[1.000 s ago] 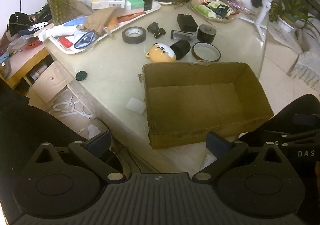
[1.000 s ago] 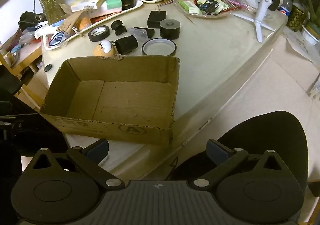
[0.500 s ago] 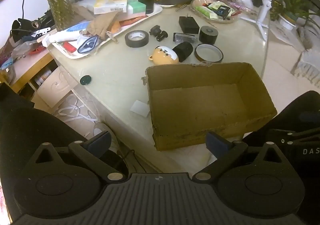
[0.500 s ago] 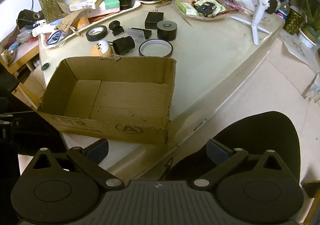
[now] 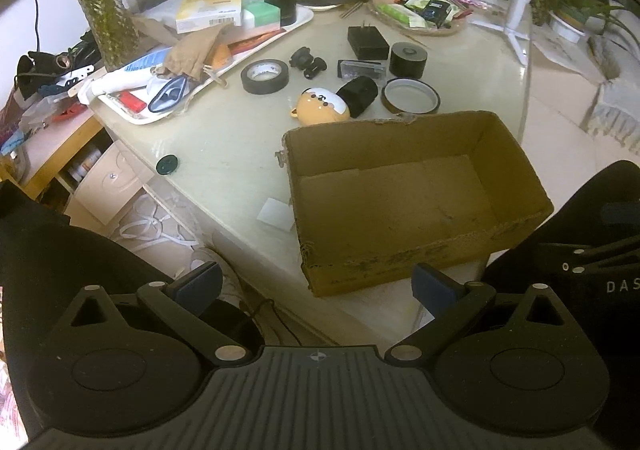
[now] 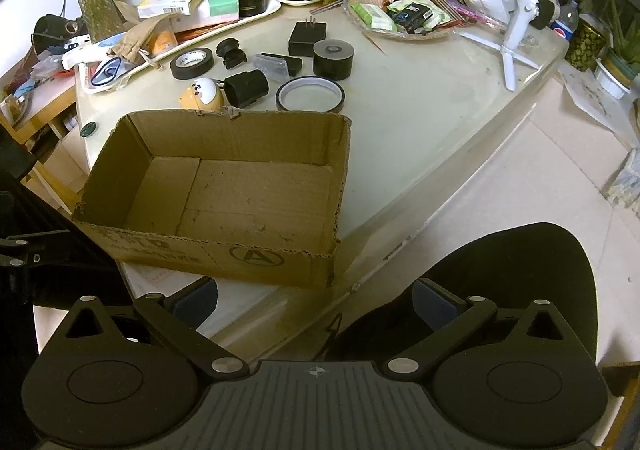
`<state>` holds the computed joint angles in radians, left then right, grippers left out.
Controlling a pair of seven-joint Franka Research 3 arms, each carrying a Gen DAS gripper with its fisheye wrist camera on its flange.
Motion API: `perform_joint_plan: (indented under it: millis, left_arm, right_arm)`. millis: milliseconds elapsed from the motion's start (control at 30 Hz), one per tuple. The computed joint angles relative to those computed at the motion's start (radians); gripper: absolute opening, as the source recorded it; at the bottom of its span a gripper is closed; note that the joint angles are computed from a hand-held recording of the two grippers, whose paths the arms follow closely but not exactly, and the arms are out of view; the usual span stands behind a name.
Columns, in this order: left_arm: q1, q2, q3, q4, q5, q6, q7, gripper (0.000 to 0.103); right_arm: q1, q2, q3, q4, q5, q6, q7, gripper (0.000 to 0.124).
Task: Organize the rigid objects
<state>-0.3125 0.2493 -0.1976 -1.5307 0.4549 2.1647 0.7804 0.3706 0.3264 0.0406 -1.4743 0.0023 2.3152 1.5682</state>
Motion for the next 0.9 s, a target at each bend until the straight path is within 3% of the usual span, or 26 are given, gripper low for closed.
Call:
perform_joint_plan:
  millis: [900]
  left_arm:
    - [0.006,0.007,-0.002,0.003,-0.028,-0.004,0.020,0.103]
  right_arm:
    - [0.008,-0.002,-0.003,-0.003,-0.026,-0.002,0.009,0.103]
